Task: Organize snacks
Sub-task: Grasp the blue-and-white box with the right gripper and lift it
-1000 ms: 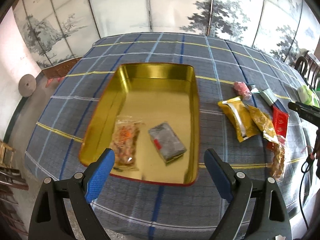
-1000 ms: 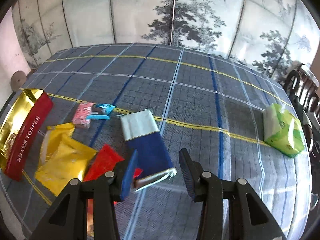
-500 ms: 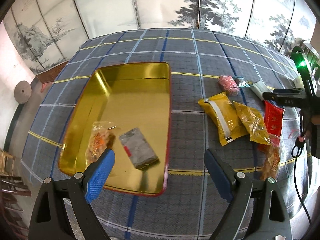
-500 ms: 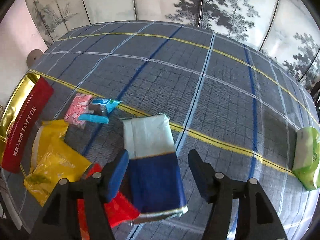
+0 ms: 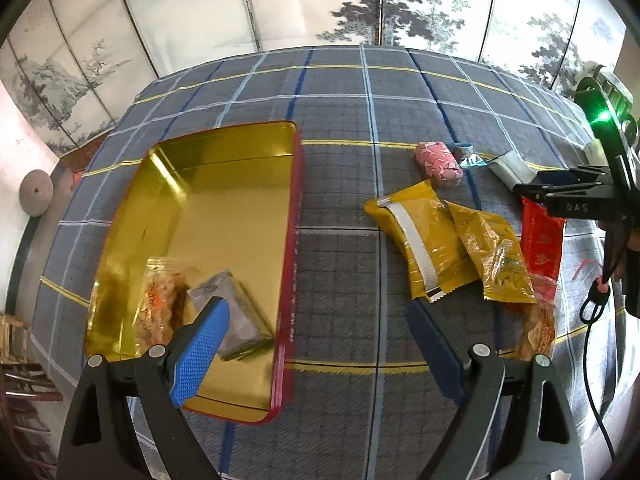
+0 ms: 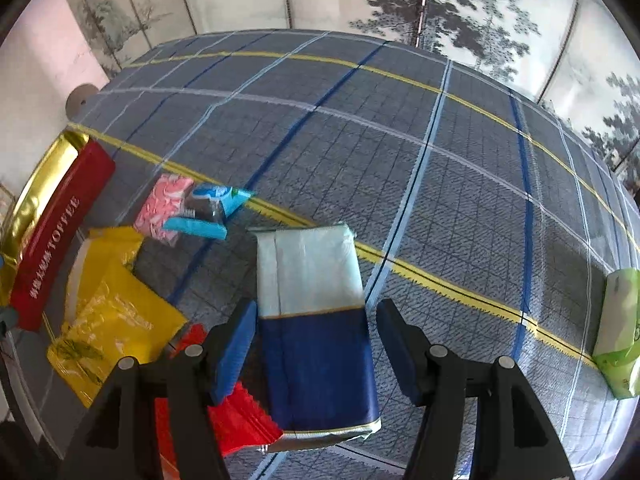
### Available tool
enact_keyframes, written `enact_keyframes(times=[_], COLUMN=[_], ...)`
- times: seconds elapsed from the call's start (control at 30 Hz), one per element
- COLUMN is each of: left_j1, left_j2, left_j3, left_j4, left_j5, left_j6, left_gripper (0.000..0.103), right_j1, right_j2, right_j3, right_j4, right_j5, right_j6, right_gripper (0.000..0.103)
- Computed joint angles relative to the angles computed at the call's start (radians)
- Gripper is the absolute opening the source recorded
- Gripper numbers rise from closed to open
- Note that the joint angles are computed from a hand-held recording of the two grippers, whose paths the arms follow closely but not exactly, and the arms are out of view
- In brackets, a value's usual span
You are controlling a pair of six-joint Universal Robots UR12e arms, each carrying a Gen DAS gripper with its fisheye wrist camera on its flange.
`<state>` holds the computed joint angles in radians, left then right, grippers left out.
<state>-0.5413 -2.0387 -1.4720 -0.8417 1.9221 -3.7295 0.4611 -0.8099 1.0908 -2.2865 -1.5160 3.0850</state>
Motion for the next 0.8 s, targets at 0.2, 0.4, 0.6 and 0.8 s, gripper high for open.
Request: enact_keyframes(times=[0.2,0.4,0.6,0.8], left_j1=[-0.003,-0.005,-0.02,-0.043], left_j2=[-0.007,-0.01,-0.008,-0.011], left_j3=[0.006,0.005,-0.003,-0.007], left_j4=[-0.004,0.007,0.03,0.065], left_j5=[-0.004,-0.02,-0.028,-0.051], left_j6=[0.008,0.01,0.042,0.075], left_gripper=[0.089,0.089,0.089,0.089], right_j1=[-0.013,-0.021,-0.025,-0.014], right_j2=[-0.004,-0.024,-0.067,-0.099], right_j3=[0.022,0.069,0.168,0.252], right_j4=[-0.05,-0.113,-0.216,-0.313], right_j5=[0.011,-0.025,-0.1,-0.194], right_j6=[0.066,0.117,0.202,0.229], right_gripper=[0.059,0.052,0.051,0.051])
